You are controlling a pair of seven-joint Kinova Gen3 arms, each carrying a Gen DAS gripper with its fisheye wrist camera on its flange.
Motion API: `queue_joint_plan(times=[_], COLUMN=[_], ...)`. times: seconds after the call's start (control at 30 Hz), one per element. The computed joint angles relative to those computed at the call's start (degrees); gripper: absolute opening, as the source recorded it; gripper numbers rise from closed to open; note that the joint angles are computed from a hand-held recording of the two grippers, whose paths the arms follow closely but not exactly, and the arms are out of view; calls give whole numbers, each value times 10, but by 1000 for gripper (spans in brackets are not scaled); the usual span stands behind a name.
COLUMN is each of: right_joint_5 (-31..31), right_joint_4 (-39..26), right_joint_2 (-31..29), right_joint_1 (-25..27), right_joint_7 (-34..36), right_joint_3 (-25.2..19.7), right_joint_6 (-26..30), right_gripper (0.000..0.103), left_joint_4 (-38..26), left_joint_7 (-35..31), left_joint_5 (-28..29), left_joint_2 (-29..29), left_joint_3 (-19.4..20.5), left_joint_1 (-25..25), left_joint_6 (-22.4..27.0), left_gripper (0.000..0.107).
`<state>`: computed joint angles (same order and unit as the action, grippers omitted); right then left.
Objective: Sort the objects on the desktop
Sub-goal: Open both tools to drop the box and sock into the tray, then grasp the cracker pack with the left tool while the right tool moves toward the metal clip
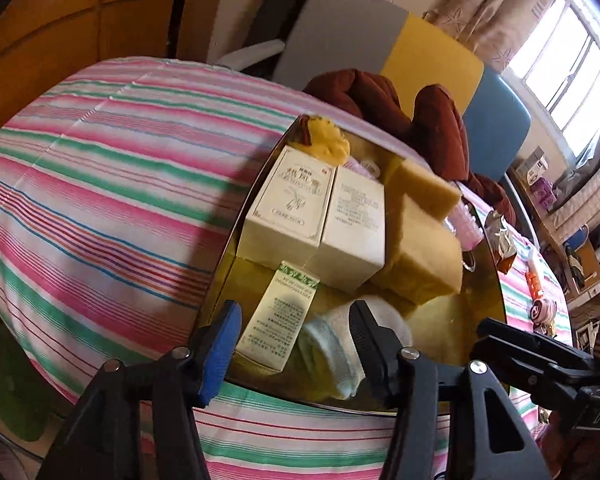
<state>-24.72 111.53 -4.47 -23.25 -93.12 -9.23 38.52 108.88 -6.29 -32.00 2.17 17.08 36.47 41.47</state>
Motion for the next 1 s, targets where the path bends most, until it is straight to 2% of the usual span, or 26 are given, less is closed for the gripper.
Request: queue_joint_plan(times=[0.2,0.37,0.5,0.67,0.83,0.93,1.0], right_joint_5=[-20,32,62,86,104,127,150], right_joint_4=[22,35,49,69,90,97,99], right_joint_2=[-38,-85,-124,-167,-203,-220,-225], right_joint_1=[11,34,55,91,129,163,190], right_joint_7=[20,-15,-36,-47,-40,-42,-48], right_joint_3=[20,20,37,69,108,126,128], right_joint_6=[5,17,36,67,99,125,142], right_gripper=[72,72,73,77,77,78,83], left_joint_4=[-24,-54,-93,-144,-201,-247,-277], left_joint_7=[15,-21,-60,-130,-200,-263,-302], left_joint_5=[-27,-19,-20,2,34,69,92], left_joint_2=[10,30,60,98,136,166,186], left_joint_3=[7,5,1,-7,-12,-6,-2], left_joint_1=[16,35,67,102,130,136,141], left_joint_6=[-5,-17,-11,-12,-10,5,18], left_gripper=[57,57,57,58,64,68,68])
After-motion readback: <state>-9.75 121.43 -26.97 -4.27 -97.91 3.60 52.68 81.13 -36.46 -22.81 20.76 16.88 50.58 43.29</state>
